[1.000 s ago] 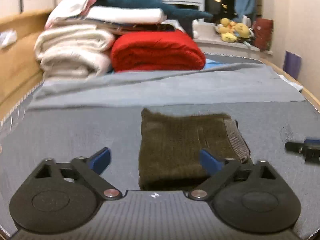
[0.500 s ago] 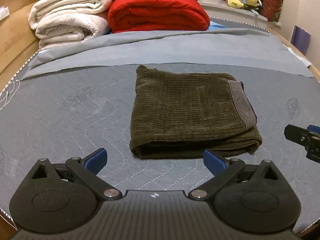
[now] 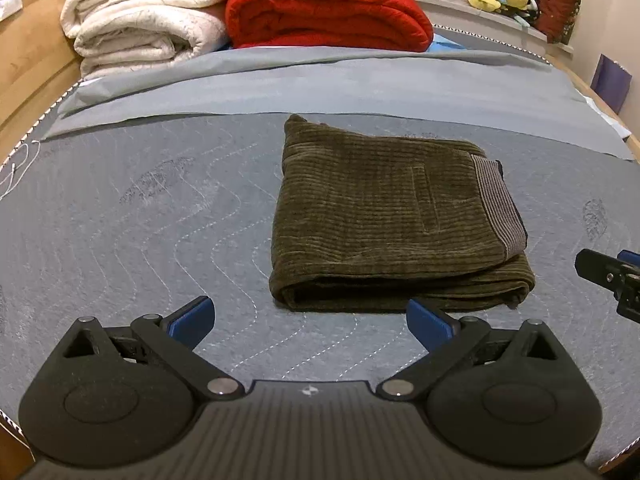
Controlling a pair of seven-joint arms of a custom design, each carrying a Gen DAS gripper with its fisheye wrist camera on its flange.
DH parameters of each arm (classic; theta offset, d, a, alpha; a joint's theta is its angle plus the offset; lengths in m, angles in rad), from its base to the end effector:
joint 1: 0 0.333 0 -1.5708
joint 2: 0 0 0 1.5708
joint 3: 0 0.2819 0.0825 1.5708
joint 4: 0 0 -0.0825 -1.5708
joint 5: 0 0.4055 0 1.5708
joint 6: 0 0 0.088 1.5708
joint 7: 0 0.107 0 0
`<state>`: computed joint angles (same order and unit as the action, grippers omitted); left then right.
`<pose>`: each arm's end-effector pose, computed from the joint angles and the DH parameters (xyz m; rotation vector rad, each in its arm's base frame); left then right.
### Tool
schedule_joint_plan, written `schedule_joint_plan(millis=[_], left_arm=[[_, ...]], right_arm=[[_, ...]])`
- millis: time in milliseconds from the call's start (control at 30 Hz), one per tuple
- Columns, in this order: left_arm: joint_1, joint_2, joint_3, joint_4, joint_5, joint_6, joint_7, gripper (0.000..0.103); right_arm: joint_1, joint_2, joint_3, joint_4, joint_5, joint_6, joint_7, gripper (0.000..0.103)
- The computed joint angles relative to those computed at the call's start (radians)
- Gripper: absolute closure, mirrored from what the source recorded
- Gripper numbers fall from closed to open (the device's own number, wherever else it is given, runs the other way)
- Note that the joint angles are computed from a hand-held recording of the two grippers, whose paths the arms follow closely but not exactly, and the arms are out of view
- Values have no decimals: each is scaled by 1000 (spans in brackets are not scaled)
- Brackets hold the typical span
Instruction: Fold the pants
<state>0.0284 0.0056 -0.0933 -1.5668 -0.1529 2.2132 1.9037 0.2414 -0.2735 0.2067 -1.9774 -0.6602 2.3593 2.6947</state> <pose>0.6226 -0.0453 0.6635 -1.5159 2.1591 -0.6917 0.4968 0.2432 0.6231 -1.3817 1.9576 -0.8391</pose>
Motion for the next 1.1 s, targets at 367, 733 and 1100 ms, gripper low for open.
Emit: schedule_joint_plan(millis=[367, 733, 1100], left_arm=[[-6, -10, -3, -14, -7, -5, 14, 1], [-11, -10, -5, -14, -5, -7, 12, 1], [-13, -9, -5, -17, -9, -3, 18, 1]], right_arm=[[2, 1, -1, 0, 5, -7, -17, 34], [10, 9, -4, 9, 12, -18, -29, 31], [11, 14, -10, 11, 34, -26, -44, 30]])
